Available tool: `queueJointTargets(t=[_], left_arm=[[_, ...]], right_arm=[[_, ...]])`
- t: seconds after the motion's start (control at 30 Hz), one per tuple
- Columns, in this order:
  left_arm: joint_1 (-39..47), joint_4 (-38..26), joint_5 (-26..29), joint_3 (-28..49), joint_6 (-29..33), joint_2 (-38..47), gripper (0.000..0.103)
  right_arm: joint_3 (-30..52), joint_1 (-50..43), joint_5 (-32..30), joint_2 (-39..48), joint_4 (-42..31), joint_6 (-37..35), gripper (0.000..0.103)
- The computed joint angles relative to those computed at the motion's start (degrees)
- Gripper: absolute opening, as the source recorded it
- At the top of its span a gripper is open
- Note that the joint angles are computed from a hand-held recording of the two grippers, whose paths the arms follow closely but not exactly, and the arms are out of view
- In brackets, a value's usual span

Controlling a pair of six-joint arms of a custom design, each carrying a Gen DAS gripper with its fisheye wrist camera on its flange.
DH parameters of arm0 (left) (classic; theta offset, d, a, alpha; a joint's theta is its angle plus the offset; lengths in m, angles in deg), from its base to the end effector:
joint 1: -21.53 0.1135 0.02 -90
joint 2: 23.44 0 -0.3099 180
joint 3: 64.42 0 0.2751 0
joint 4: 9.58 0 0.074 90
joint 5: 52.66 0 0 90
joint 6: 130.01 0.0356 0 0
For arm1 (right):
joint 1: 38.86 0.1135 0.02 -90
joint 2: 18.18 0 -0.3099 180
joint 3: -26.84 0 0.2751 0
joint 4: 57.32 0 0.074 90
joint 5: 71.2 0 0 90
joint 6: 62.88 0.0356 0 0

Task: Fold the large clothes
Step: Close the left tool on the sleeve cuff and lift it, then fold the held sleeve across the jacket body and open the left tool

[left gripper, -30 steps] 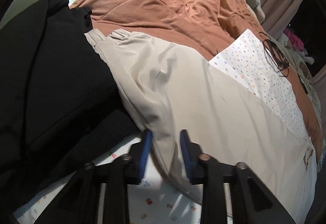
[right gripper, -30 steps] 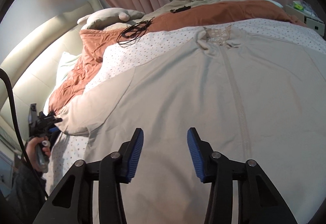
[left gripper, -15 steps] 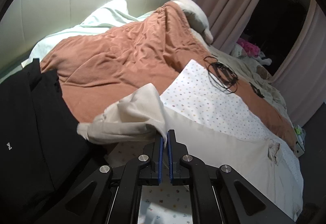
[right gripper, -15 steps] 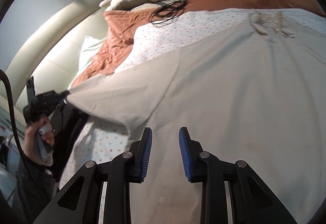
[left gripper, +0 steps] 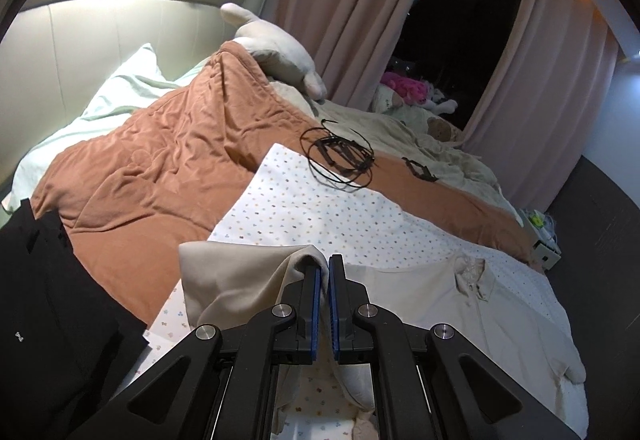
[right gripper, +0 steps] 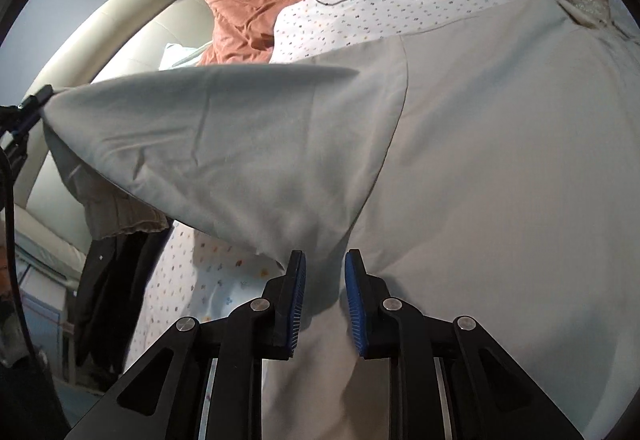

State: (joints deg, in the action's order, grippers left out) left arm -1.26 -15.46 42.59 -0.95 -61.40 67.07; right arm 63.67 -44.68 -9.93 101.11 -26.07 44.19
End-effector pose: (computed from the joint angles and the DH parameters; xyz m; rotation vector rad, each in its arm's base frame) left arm 0.3303 -0.1423 0.2388 0.0814 2.1916 -0.5416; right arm 0.2740 -0.0107 0.0290 0.2673 2.4241 0.7029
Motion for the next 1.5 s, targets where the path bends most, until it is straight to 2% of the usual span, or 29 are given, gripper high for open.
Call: queueJointTargets(t=[0.2, 0.33, 0.47, 0.57, 0.63, 0.77, 0.83, 1.07, 1.2, 1.3, 1.37, 1.4, 1.43, 1.5], left_arm=[[-3.97, -1.18, -0.46, 0.37, 0.3, -1.07, 0.004], [-6.58, -1.2, -0.81, 0.73, -1.01, -1.36, 0.004], [-10.25, -1.73, -2.33, 1.92, -2.01, -1.33, 0.004], [-13.04, -1.98, -2.76, 3.55, -3.06, -0.35, 0.004], [-14.75, -2.18, -2.99, 4.32, -3.55, 0.17, 0.004], [-18.81, -2.73, -3.52, 6.96, -3.84, 2.09, 0.004], [-20.92, -3.11, -3.84, 8.37, -3.83, 3.16, 0.004], [-28.07, -6.2, -5.0, 14.99, -3.36, 9.49, 0.004], [-32.04, -8.7, -4.57, 19.46, -3.76, 15.02, 0.004], [-33.39, -12.29, -1.23, 23.37, -4.52, 19.94, 0.004], [-33.6, -15.74, 2.38, 26.1, -5.5, 23.41, 0.014], [-33.54, -16.19, 4.63, 26.48, -6.29, 24.64, 0.032], [-33.53, -15.29, 6.52, 25.74, -7.16, 25.19, 0.054], [-34.03, -12.63, 7.44, 23.0, -8.16, 24.67, 0.079]], right_arm=[[2.23, 2.7, 0.45, 1.27, -3.92, 0.55, 0.022], [-0.98, -1.62, -1.49, -3.63, -6.6, -2.43, 0.023], [-4.73, -9.27, -3.36, -10.79, -11.77, -8.74, 0.026], [-7.66, -16.75, -5.01, -17.01, -16.83, -15.14, 0.034], [-9.22, -23.08, -7.45, -21.47, -21.6, -20.09, 0.034], [-8.54, -39.94, -14.02, -29.4, -37.89, -34.92, 0.037], [-7.94, -45.65, -15.61, -31.41, -43.01, -39.65, 0.039], [-3.4, -66.57, -21.3, -31.46, -62.03, -60.15, 0.039], [-0.05, -75.18, -21.79, -27.19, -68.81, -69.03, 0.039], [1.83, -79.39, -21.25, -24.32, -71.09, -72.44, 0.039], [3.44, -82.01, -20.67, -22.02, -72.62, -74.99, 0.039], [3.79, -82.94, -20.3, -21.16, -72.86, -75.83, 0.039], [4.27, -83.64, -20.0, -20.44, -73.36, -76.64, 0.039], [4.71, -85.07, -19.29, -18.74, -73.7, -78.53, 0.039]])
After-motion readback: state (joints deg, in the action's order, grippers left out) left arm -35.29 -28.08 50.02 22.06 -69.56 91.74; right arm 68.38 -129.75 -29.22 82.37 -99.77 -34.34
